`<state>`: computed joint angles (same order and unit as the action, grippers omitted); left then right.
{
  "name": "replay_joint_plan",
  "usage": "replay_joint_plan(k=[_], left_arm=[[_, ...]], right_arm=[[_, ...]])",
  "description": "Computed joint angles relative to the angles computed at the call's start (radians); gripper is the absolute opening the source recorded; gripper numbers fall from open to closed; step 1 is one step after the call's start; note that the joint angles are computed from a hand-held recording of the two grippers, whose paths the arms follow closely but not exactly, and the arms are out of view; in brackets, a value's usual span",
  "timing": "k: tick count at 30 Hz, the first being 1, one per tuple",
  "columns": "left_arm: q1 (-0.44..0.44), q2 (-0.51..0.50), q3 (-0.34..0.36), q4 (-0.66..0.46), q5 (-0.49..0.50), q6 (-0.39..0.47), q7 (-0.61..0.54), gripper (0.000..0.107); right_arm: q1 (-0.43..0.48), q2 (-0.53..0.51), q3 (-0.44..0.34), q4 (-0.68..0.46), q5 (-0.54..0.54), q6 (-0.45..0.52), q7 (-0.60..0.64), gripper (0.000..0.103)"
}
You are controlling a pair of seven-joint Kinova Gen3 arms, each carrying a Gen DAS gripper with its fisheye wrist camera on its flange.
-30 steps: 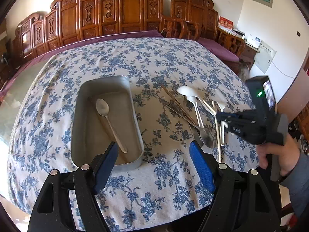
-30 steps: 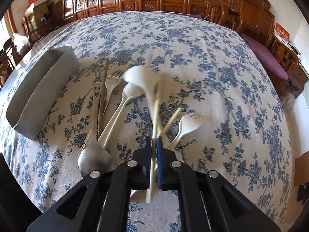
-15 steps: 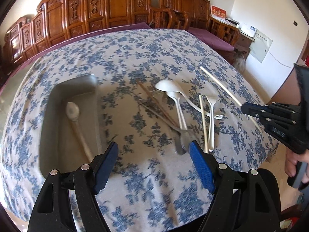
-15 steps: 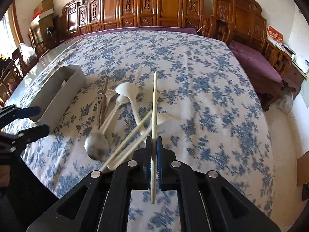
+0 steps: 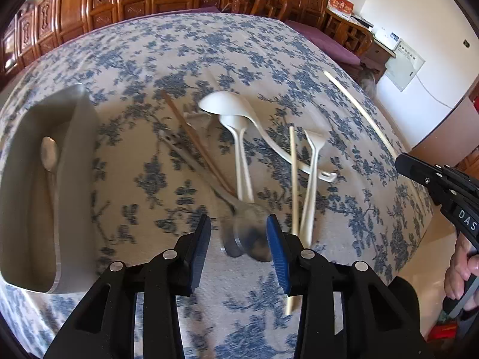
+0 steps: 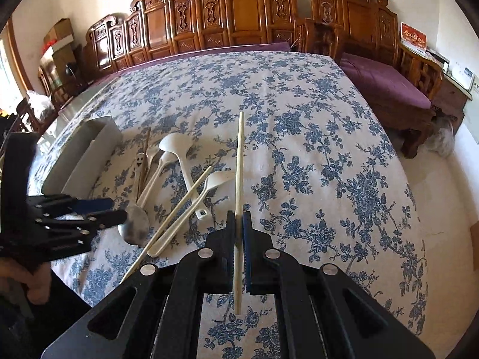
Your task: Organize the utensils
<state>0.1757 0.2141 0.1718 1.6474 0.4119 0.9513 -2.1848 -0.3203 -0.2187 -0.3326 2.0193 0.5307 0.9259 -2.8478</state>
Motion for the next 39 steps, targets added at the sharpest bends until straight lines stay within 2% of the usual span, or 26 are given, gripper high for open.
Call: replay_joint_plan(k=[6, 12, 15, 23, 26, 31, 39], left_arm=[[0.028, 0.014, 0.005, 0.002, -0.029, -0.018, 0.044, 0.035], [0.023, 0.016, 0.013, -0.004, -0.010, 0.000, 0.040, 0.019], [0.020, 0.014, 0.015, -0.015, 0.005, 0.018, 0.036, 0.015], [0.041, 0.023, 0.022, -0.029, 0.017, 0.010, 0.053, 0.015], [0.056, 0.044, 0.022, -0.045, -0.001, 0.033, 0.087, 0.016], [0.062, 0.037, 0.024, -0.024, -0.008, 0.010, 0.097, 0.015], [0.037, 0.018, 0.010, -0.034, -0.003, 0.040, 0.125, 0.006]], right_arm=[[0.005, -0.008, 0.002, -0.002, -0.006, -0.011, 0.006, 0.006], [0.015, -0.019, 0.011, 0.003, -0.030, -0.042, 0.023, 0.006], [0.024, -0.024, 0.011, 0.006, -0.043, -0.058, 0.030, 0.006], [0.037, -0.022, -0.004, 0.001, -0.047, -0.054, 0.027, 0.006], [0.038, -0.025, 0.003, 0.003, -0.057, -0.057, 0.036, 0.006], [0.045, -0.029, 0.001, 0.006, -0.059, -0.063, 0.039, 0.006], [0.046, -0.025, -0.005, 0.000, -0.061, -0.052, 0.044, 0.006]])
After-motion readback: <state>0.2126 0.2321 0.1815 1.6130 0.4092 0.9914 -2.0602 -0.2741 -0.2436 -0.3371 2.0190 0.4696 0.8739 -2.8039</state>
